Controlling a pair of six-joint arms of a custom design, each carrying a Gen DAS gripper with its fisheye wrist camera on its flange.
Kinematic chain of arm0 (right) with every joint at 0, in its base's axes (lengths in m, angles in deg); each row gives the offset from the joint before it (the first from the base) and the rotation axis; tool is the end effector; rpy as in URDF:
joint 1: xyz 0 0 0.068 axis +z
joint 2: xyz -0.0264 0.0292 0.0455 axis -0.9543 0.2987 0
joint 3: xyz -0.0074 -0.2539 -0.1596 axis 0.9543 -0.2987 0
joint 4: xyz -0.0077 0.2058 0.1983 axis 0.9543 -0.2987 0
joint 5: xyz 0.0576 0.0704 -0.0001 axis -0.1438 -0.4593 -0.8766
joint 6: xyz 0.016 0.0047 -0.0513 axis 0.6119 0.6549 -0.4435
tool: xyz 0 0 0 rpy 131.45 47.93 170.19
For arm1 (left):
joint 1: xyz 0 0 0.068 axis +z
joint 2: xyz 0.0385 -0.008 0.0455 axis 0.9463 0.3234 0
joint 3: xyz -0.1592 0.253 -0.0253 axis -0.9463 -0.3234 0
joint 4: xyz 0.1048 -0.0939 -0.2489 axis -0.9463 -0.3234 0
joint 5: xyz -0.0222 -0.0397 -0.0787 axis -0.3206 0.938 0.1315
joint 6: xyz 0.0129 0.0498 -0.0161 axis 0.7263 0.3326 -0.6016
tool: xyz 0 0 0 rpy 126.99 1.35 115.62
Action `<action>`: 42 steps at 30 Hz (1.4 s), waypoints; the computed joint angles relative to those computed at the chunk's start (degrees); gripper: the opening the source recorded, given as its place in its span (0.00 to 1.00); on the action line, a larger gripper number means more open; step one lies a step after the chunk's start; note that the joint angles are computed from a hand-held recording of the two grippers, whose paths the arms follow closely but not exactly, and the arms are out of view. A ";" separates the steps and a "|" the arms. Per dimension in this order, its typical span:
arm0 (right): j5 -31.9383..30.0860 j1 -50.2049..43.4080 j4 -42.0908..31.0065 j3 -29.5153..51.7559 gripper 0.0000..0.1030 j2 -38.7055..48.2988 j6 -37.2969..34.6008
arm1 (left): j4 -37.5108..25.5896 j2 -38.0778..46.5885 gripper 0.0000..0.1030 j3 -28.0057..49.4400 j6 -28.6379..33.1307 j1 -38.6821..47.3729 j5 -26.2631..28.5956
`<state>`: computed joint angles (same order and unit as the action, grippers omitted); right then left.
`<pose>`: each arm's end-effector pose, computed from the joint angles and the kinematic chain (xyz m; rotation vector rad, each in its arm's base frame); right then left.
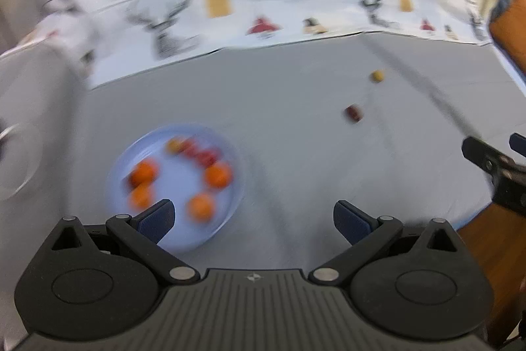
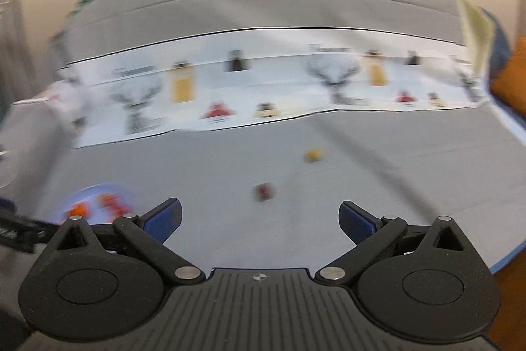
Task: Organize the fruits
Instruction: 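Raise both tools and move back toward the remaining date and yellow fruit, then grasp the last date with the left gripper while the right gripper grasps the last yellow fruit, then carry the date and yellow fruit onto the plate and open both grippers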
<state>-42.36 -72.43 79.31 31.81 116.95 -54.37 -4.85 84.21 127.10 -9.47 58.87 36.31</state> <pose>0.2911 0.0128 0.1661 -0.3502 2.1206 0.2880 0.2755 -0.0496 0.2083 -0.2856 2.5359 0.1542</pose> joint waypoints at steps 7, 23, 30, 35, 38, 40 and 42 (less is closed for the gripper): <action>4.50 -2.69 -2.40 32.91 0.99 36.42 0.56 | 11.06 36.13 1.00 24.28 5.28 -1.91 3.33; 6.12 3.00 -9.86 86.27 0.99 79.77 -4.31 | 7.94 68.71 1.00 58.05 15.70 2.60 10.98; 5.67 3.70 -13.72 85.50 0.23 77.12 -8.86 | 4.68 66.93 0.20 59.47 16.69 1.80 13.22; 7.83 2.72 -11.83 71.31 0.23 65.88 3.13 | 13.23 54.07 0.20 42.64 17.46 1.61 12.40; 4.95 0.71 -0.90 51.75 0.23 52.75 9.45 | 17.34 42.23 0.20 29.11 18.05 2.21 12.64; 3.23 -0.26 4.22 40.09 0.23 44.11 10.37 | 17.49 33.61 0.20 21.00 17.94 2.51 11.83; 1.10 -0.79 8.00 28.34 0.23 34.52 9.91 | 15.72 23.62 0.20 12.84 16.85 3.22 10.82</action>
